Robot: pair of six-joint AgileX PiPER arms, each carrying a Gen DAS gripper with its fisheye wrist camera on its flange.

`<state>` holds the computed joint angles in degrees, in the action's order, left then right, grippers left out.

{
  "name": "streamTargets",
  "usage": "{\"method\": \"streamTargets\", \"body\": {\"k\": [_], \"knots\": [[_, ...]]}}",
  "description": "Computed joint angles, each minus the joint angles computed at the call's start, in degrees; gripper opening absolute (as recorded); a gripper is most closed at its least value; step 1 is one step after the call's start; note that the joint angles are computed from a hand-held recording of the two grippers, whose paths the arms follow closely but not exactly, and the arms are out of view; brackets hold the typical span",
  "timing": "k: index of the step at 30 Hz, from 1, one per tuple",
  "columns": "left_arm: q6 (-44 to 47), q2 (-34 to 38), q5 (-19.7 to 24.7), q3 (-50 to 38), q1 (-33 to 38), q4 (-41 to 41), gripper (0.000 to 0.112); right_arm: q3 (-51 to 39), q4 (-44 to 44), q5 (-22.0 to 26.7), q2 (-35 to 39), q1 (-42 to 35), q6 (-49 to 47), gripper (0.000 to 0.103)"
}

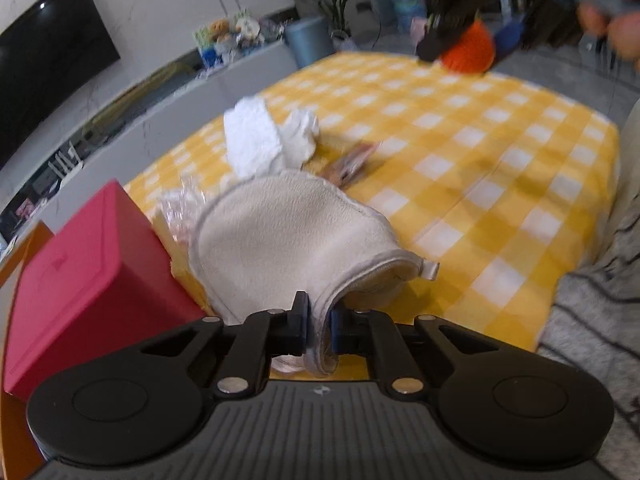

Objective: Organize soft objects
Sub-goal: 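Carry the mitt into the box and open the left gripper while the right carries the orange toy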

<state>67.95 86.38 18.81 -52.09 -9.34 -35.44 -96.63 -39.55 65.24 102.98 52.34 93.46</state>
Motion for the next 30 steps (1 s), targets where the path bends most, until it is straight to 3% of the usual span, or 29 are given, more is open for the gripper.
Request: {"method": "streamTargets", "body": {"k": [3, 8, 11, 16, 21, 30], "knots": [[9.08, -2.91, 1.02, 1.16, 2.03, -10.68, 0.011, -0.12, 0.02, 0.03, 0.19, -0.03, -0.31, 0.042], [14.25, -5.67, 13.34, -1.67, 10.15, -22.55, 0.011, -1.16, 0.20, 0.71, 0.87, 0.18, -1.14, 0.042], [11.61, -7.51, 17.13, -3.30, 13.40, -23.73, 0.011, -1.91, 0.30, 1.02, 1.33, 0.34, -1.79, 0.042], [8.83, -6.37, 30.00, -9.04, 21.77, -27.62, 0.011, -2.37, 0.04, 0.52, 1.45, 0.67, -2.32, 0.042], [10.88, -6.84, 33.00, -9.99, 25.78, -31.58, 0.011, -0.98, 0.24, -3.98, 0.16, 0.91, -2.62, 0.042], [4.41, -3.31, 39.85, -17.90, 34.26, -32.94, 0.011, -4.84, -0.38, -9.97, 0.74, 2.91, -5.34, 0.042]]}}
